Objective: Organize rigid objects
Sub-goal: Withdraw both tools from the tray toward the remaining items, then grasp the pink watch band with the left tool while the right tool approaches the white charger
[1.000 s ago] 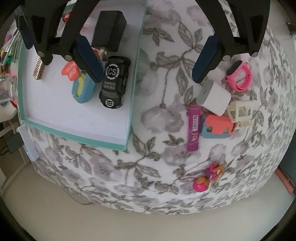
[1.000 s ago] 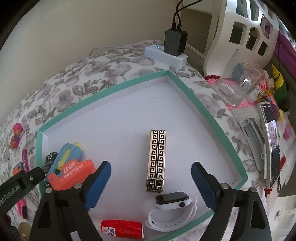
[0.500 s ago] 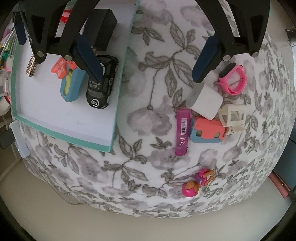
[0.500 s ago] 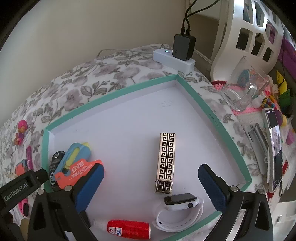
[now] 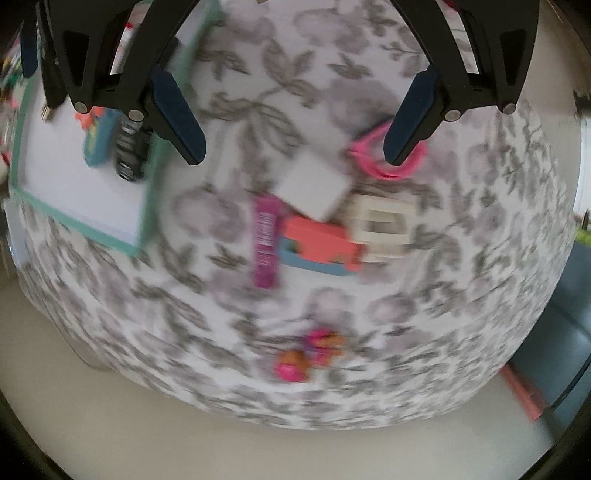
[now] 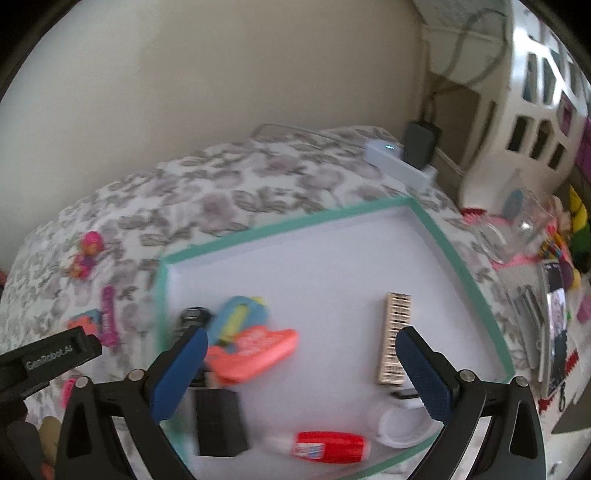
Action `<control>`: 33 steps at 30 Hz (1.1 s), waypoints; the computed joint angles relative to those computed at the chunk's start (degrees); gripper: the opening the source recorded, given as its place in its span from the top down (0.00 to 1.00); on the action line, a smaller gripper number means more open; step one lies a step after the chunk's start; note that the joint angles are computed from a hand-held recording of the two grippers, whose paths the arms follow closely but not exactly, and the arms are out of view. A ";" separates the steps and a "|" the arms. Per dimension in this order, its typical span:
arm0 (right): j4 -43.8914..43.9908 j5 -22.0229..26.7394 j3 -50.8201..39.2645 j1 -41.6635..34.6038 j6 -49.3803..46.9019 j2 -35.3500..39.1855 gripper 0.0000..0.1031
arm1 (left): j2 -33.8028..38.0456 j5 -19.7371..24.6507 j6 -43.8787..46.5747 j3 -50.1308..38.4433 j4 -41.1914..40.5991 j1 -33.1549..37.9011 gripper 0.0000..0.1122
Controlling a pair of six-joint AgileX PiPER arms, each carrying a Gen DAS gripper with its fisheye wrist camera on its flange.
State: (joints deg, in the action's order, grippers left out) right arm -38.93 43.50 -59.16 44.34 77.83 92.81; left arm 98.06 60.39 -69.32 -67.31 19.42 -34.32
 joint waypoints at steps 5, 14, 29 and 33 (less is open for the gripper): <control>1.09 0.73 -6.18 4.03 -3.93 3.65 0.00 | -4.42 -0.32 -1.87 5.20 1.11 4.37 0.13; 5.10 1.51 -17.06 8.65 -12.93 11.78 0.00 | -8.00 -2.21 -0.54 10.47 -1.98 11.43 0.13; 12.68 2.32 -26.48 6.96 -19.62 20.46 0.01 | -10.14 -4.62 0.69 17.11 -5.21 18.89 0.13; 14.79 1.91 -28.96 6.32 -20.34 22.13 0.01 | -9.30 -5.03 2.18 16.95 -5.96 19.55 0.13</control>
State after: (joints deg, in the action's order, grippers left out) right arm -24.14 45.40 -88.13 50.67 57.49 114.93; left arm 88.75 55.36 -67.14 -50.37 13.46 -14.77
